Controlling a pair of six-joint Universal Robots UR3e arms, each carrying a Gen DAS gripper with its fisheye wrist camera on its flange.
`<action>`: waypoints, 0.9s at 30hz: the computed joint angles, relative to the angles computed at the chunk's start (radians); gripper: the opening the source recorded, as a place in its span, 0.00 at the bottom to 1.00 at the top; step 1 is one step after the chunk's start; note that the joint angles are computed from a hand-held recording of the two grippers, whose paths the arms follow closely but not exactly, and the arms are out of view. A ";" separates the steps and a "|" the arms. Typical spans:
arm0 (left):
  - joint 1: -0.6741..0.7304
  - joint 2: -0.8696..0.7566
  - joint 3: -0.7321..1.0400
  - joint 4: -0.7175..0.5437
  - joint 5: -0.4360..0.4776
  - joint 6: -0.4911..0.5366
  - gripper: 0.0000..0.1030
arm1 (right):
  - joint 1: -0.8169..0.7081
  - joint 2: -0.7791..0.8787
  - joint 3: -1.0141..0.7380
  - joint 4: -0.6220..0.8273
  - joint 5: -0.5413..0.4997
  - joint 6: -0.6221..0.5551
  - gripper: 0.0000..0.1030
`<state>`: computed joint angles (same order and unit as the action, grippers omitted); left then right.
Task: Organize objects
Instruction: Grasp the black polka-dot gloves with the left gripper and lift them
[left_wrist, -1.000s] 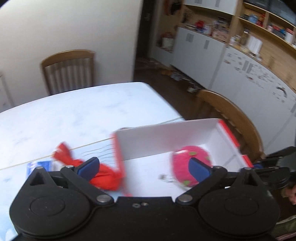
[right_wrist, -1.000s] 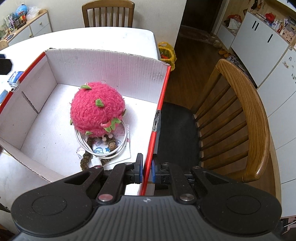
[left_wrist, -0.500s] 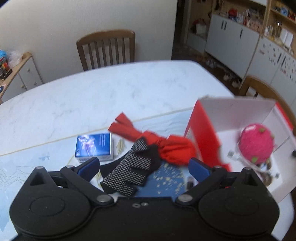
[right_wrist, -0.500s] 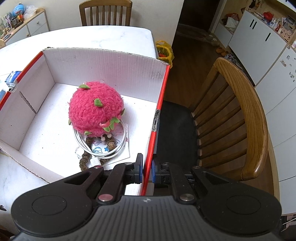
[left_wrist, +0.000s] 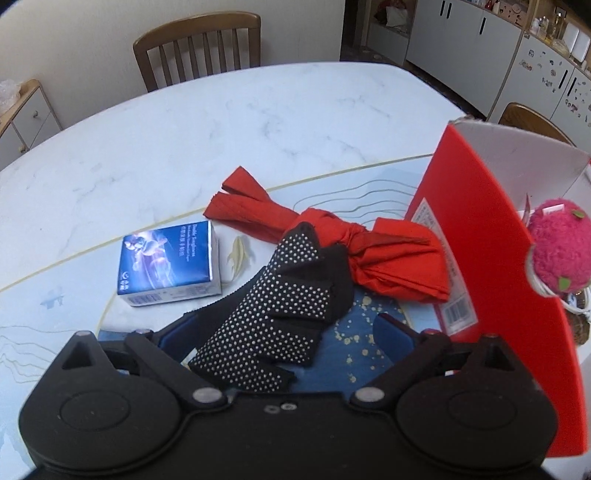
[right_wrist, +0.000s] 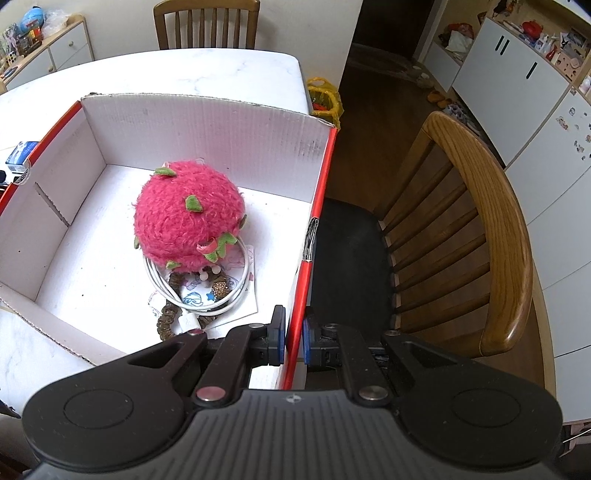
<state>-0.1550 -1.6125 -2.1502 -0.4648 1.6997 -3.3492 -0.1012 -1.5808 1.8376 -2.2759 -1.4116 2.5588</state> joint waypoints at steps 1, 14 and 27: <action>0.002 -0.010 0.005 -0.002 -0.003 0.000 0.91 | 0.001 0.001 -0.001 0.000 -0.002 0.001 0.09; 0.024 -0.028 -0.010 0.019 -0.007 -0.019 0.50 | 0.005 0.001 0.002 -0.003 -0.005 -0.001 0.09; 0.023 0.109 -0.014 -0.047 0.014 -0.053 0.10 | 0.001 -0.002 0.011 -0.011 0.002 -0.007 0.09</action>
<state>-0.1319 -1.5031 -2.1639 -0.5119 1.7140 -3.4026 -0.1002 -1.5826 1.8483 -2.2870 -1.4097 2.5516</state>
